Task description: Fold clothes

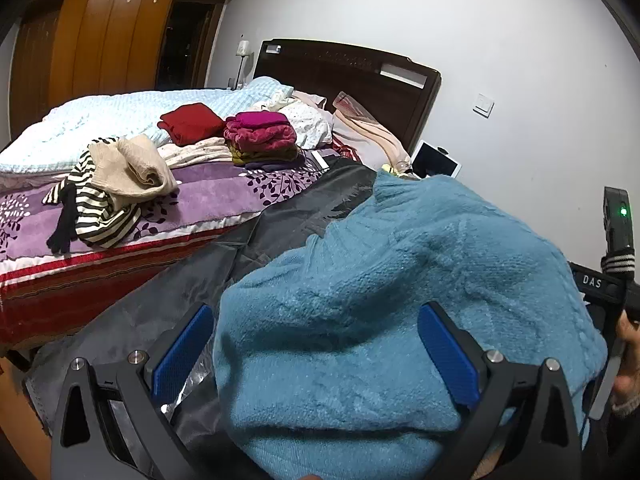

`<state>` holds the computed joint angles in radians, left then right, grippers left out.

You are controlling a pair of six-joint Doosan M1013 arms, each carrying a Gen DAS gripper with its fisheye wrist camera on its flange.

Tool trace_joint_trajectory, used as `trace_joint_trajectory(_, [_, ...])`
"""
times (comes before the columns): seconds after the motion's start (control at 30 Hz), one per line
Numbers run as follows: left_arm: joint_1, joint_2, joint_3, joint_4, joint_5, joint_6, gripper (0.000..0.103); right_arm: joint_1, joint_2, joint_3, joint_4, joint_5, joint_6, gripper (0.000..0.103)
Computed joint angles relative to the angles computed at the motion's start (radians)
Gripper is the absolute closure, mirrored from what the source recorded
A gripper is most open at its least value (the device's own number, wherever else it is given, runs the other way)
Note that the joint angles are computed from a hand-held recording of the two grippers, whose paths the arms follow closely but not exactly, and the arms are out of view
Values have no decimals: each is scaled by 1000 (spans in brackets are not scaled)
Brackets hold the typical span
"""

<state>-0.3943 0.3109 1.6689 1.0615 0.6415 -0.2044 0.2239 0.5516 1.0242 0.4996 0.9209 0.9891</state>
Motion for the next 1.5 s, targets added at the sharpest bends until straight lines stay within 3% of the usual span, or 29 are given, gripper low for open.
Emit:
trace_joint_trajectory(0.23, [1,1,0,-12,6,7,1,10,-39,81,7,-130,-30,0])
trace_joint_trajectory(0.3, [1,2,-2,-18,6,12,1,9,-38,78,9,-122,-34,0])
trace_joint_trajectory(0.5, [1,5,-3,-24,10,16,1,-16,10,-5,89,33,-65,1])
trace_joint_trajectory(0.57, [1,6,-4,-28,12,16,1,-18,3,6,111,33,-106,12])
trace_joint_trajectory(0.63, [1,7,-5,-32,14,17,1,-18,-12,27,140,25,-153,34])
trace_joint_trajectory(0.7, [-1,7,-7,-38,22,21,1,-18,-30,52,154,3,-188,47])
trace_joint_trajectory(0.77, [-4,6,-9,-42,33,26,1,-23,-44,73,172,-21,-206,66])
trace_joint_trajectory(0.8, [-6,6,-10,-43,39,29,1,-27,-51,85,180,-40,-203,86])
trace_joint_trajectory(0.97, [-16,0,-9,-39,59,33,1,-64,-90,145,313,-62,-265,91])
trace_joint_trajectory(1.27, [-38,-21,3,-11,65,32,1,-115,-227,330,546,-202,-480,92])
trace_joint_trajectory(1.47, [-53,-44,15,-11,16,45,1,-171,-335,488,721,-307,-643,92])
trace_joint_trajectory(1.5, [-57,-46,15,-11,16,50,1,-182,-354,518,756,-336,-675,98])
